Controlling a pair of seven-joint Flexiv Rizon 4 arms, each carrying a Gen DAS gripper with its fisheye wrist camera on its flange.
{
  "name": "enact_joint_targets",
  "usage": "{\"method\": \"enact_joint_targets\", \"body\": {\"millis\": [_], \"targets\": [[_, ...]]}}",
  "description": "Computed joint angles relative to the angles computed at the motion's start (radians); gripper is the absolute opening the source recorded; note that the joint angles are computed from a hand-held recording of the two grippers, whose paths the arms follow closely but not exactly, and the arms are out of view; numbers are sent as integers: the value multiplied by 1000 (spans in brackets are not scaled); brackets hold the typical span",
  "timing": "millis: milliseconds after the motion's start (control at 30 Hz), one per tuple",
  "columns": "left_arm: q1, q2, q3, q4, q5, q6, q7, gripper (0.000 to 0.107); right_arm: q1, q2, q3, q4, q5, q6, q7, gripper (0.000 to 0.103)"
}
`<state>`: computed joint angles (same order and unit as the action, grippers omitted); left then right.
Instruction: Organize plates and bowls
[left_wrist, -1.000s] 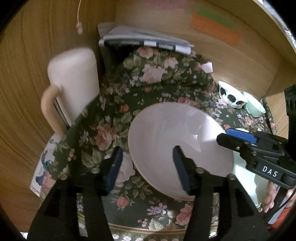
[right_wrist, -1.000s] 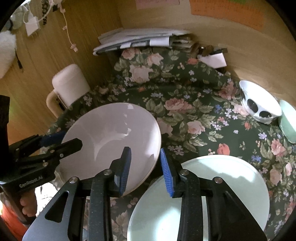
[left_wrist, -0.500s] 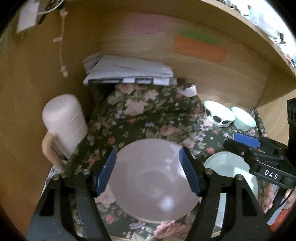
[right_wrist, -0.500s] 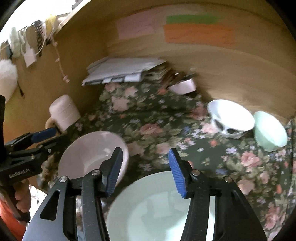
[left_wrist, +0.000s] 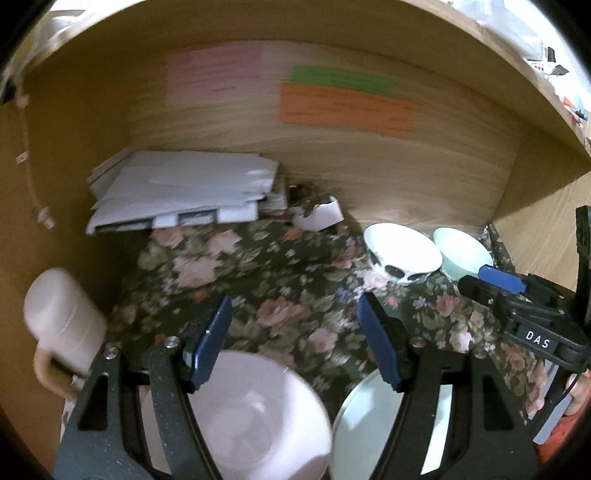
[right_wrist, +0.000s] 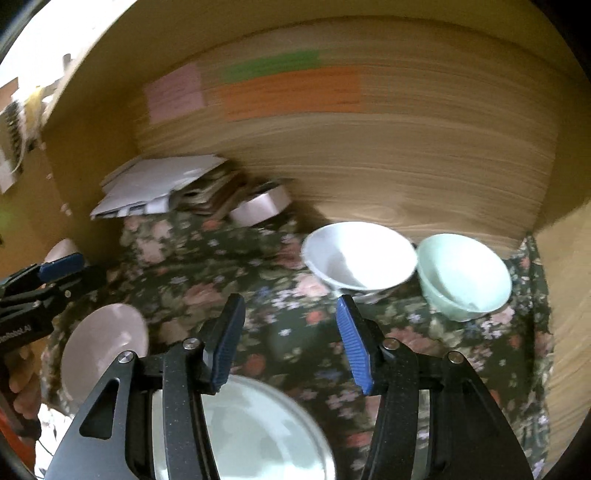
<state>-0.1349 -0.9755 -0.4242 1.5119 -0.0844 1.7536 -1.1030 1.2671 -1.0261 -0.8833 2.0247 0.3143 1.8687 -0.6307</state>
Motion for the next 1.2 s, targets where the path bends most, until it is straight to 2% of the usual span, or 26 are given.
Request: {"method": "enact_joint_targets", "body": {"millis": [67,300,433,600,700,967,1200], "targets": [[-18,-20,2,-42,-5,-24,9,70,-22,9,13,5,-2,5,-4,48],[-139,-96,101,-240,-70,-142,41,70,-104,13,43,-11,-18,-20,-3,48],[-176,-155,119,-360,-87,-198,91,70,-193,20,103,-45,-45,-30,7,48],[-247,-227,227,-527,-130,-302,70,70,-303,33,194,-86,-83,-37,19,48],[-273,-271,271,-630,-142,-416,47,70,-361,39,245,-112,-108,-37,21,48],[-295,-375,287,-854,-155,-609,11,70,-411,32,282,-143,-114,-31,44,48],[-312,-430,302,-953,-144,-686,-13,70,-509,30,370,-193,-138,-33,57,48]]}}
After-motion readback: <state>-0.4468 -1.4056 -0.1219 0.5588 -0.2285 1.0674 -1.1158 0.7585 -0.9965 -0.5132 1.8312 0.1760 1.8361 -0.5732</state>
